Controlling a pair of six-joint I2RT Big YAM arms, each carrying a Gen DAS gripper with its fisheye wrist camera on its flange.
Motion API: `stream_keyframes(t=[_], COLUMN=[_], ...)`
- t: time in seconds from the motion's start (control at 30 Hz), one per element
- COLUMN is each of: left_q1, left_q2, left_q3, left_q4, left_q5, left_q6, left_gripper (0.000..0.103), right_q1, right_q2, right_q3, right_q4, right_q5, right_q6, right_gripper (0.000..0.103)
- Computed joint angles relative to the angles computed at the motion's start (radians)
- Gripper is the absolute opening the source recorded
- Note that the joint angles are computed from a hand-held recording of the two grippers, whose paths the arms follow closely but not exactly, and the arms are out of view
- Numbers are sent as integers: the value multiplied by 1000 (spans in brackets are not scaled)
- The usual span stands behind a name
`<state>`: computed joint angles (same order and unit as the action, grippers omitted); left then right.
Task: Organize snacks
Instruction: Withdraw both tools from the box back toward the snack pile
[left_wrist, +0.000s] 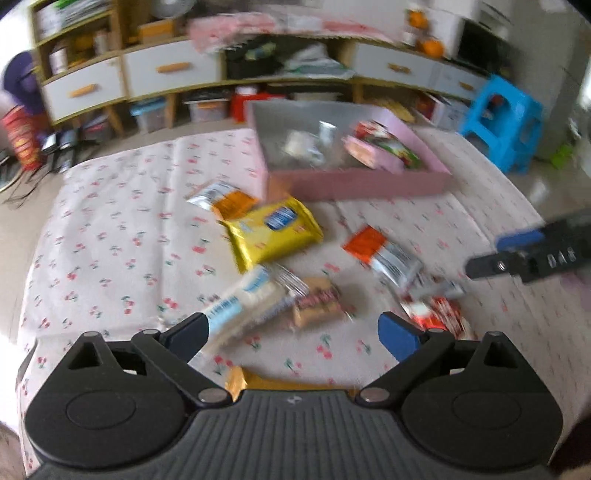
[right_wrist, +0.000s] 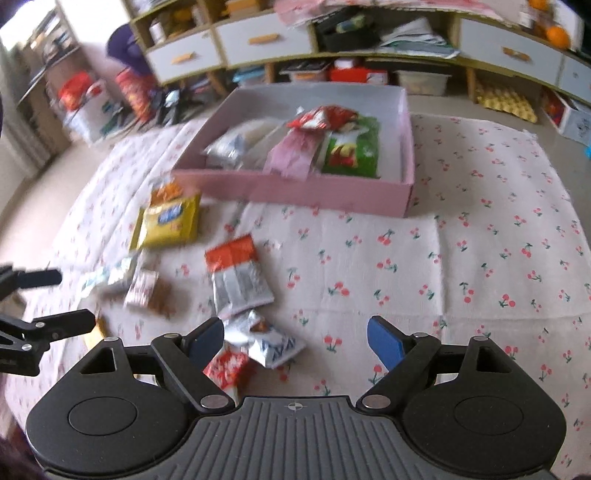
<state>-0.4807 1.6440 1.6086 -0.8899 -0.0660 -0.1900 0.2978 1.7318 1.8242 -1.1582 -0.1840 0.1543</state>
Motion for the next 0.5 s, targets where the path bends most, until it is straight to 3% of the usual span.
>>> stream_keyframes(t=[0.17,0.27,0.5], left_q1=[13,25,39], left_q2=[-35,-44,-32], left_q3=[-64,-87,-89], left_q4=[31,13,-54], left_q5=[127,210,187], left_q6=[204,331,476], left_gripper=[92,92,86], right_q1=[-1,7,39], right_q2=[-1,7,39], right_q3=[-11,-5,23], right_q4=[-44,-90,-156], right_q5=[-57,-92,-123], right_q6=[-97,-129,-142], right_gripper=[87,87,87])
